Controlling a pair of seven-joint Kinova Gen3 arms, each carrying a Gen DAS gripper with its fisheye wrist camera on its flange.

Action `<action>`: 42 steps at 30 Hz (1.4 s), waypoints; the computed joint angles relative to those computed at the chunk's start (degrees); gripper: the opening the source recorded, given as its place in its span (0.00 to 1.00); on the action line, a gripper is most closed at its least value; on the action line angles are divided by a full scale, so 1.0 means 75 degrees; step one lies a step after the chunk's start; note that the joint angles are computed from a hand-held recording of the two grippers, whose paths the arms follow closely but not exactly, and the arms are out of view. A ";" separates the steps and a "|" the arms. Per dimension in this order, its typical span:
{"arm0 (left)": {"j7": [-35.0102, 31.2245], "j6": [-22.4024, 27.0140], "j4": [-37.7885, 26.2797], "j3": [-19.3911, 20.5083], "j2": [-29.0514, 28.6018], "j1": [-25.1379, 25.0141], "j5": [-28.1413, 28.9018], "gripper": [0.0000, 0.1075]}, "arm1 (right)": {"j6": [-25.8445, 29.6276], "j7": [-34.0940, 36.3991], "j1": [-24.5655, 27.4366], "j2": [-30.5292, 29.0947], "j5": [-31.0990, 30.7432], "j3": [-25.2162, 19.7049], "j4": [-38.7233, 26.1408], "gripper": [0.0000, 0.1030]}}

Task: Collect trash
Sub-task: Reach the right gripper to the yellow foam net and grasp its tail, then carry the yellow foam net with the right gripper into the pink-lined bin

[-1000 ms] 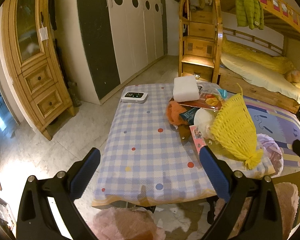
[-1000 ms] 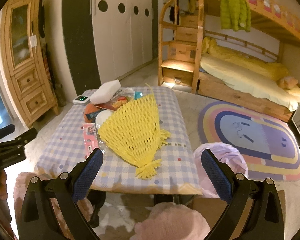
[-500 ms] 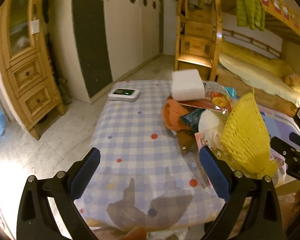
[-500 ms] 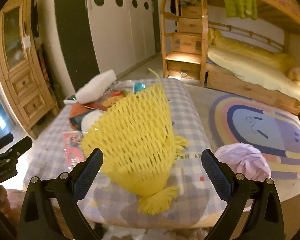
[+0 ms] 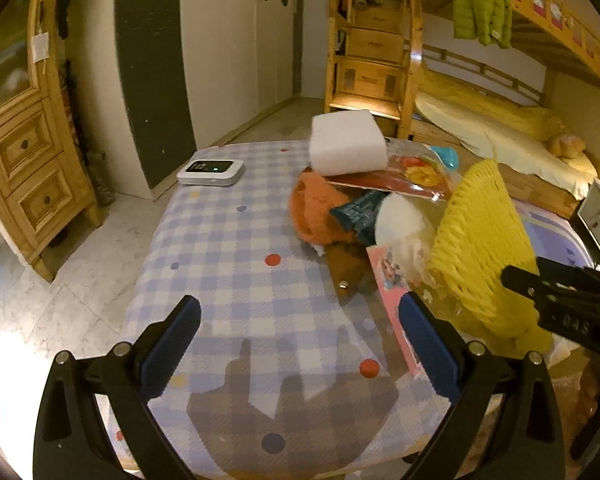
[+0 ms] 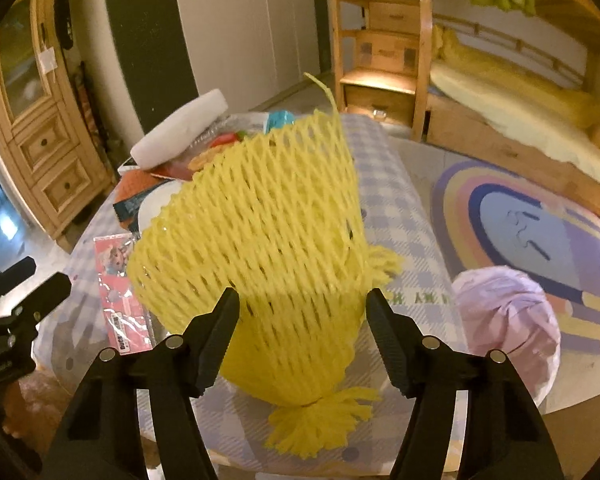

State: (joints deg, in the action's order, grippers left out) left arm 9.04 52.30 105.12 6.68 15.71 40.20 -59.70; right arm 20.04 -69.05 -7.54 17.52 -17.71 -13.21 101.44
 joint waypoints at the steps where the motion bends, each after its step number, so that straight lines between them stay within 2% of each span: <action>1: -0.0074 0.0035 -0.0041 0.0018 0.0051 0.0010 0.0010 0.90 | 0.0045 0.0044 0.0052 0.0024 -0.0047 -0.0043 -0.0026 0.51; 3: -0.0201 0.0103 -0.0128 0.0026 0.0132 0.0038 0.0067 0.90 | 0.0052 0.0153 0.0117 0.0014 -0.0112 -0.0101 -0.0033 0.34; 6: -0.0175 0.0150 -0.0143 0.0018 0.0149 0.0192 0.0013 0.89 | 0.0068 0.0716 0.0562 0.0025 -0.0589 -0.0529 0.0001 0.08; 9: -0.0268 -0.0210 -0.0067 -0.0674 0.0095 0.0825 0.0135 0.83 | -0.0314 0.1141 0.0788 -0.0171 -0.1016 -0.0738 0.0317 0.08; 11: -0.0442 -0.0683 0.0011 -0.0774 0.0077 0.0807 0.0206 0.72 | -0.0512 0.1186 0.0765 -0.0288 -0.1119 -0.0702 0.0480 0.08; 12: -0.0536 -0.0994 0.0064 -0.0639 0.0050 0.0585 0.0264 0.70 | -0.0529 0.1208 0.0794 -0.0305 -0.1180 -0.0710 0.0505 0.08; 14: -0.0645 -0.1615 0.0178 -0.0173 -0.0022 -0.0058 0.0371 0.57 | -0.0529 0.1137 0.0725 -0.0302 -0.1184 -0.0611 0.0524 0.08; 16: -0.1058 -0.2168 0.0153 -0.0056 0.0034 -0.0453 0.0769 0.51 | -0.0477 0.1014 0.0616 -0.0272 -0.1100 -0.0473 0.0487 0.08; 20: -0.1955 -0.2214 -0.0289 -0.0259 0.0439 -0.0501 0.1476 0.40 | -0.0400 0.0920 0.0576 -0.0251 -0.1048 -0.0399 0.0463 0.08; 23: -0.2462 -0.2295 -0.0494 -0.0282 0.0611 -0.0673 0.1920 0.38 | -0.0341 0.0921 0.0608 -0.0225 -0.1060 -0.0408 0.0435 0.08; 24: -0.2542 -0.2416 -0.0488 -0.0137 0.0624 -0.0875 0.1989 0.37 | -0.0314 0.0924 0.0617 -0.0218 -0.1076 -0.0418 0.0423 0.08; 26: -0.2500 -0.2802 -0.0351 0.0322 0.0577 -0.1431 0.1949 0.27 | -0.0308 0.0994 0.0671 -0.0205 -0.1124 -0.0464 0.0416 0.08; 27: -0.2313 -0.3038 -0.0250 0.0359 0.0556 -0.1502 0.1768 0.23 | -0.0317 0.1030 0.0693 -0.0202 -0.1153 -0.0487 0.0423 0.08; 28: -0.2003 -0.3260 -0.0098 0.0271 0.0525 -0.1431 0.1462 0.09 | -0.0327 0.1060 0.0716 -0.0203 -0.1182 -0.0502 0.0428 0.08; 29: -0.1693 -0.3387 -0.0001 0.0075 0.0494 -0.1218 0.1151 0.02 | -0.0336 0.1183 0.0848 -0.0209 -0.1305 -0.0613 0.0437 0.08; 31: -0.1108 -0.3266 0.0095 -0.0446 0.0373 -0.0511 0.0530 0.00 | -0.0295 0.1258 0.0934 -0.0297 -0.1429 -0.0640 0.0476 0.08; 34: -0.0519 -0.2398 0.0042 -0.0855 0.0183 0.0551 -0.0402 0.00 | -0.0333 0.1773 0.0922 -0.0780 -0.2026 -0.0350 0.0741 0.08; 39: 0.0324 -0.0876 -0.0274 -0.1359 0.0210 0.2321 -0.1953 0.00 | -0.0735 0.3268 0.1866 -0.1764 -0.3579 -0.0525 0.1342 0.08; 42: 0.0435 -0.0713 -0.0522 -0.1412 0.0272 0.2642 -0.2456 0.00 | -0.0891 0.4104 0.2383 -0.2130 -0.4511 -0.0475 0.1584 0.08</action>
State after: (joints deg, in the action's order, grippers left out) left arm 12.30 46.95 101.21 -3.91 17.75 60.02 -78.13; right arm 13.36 -38.27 10.33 1.55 -51.55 -16.77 113.32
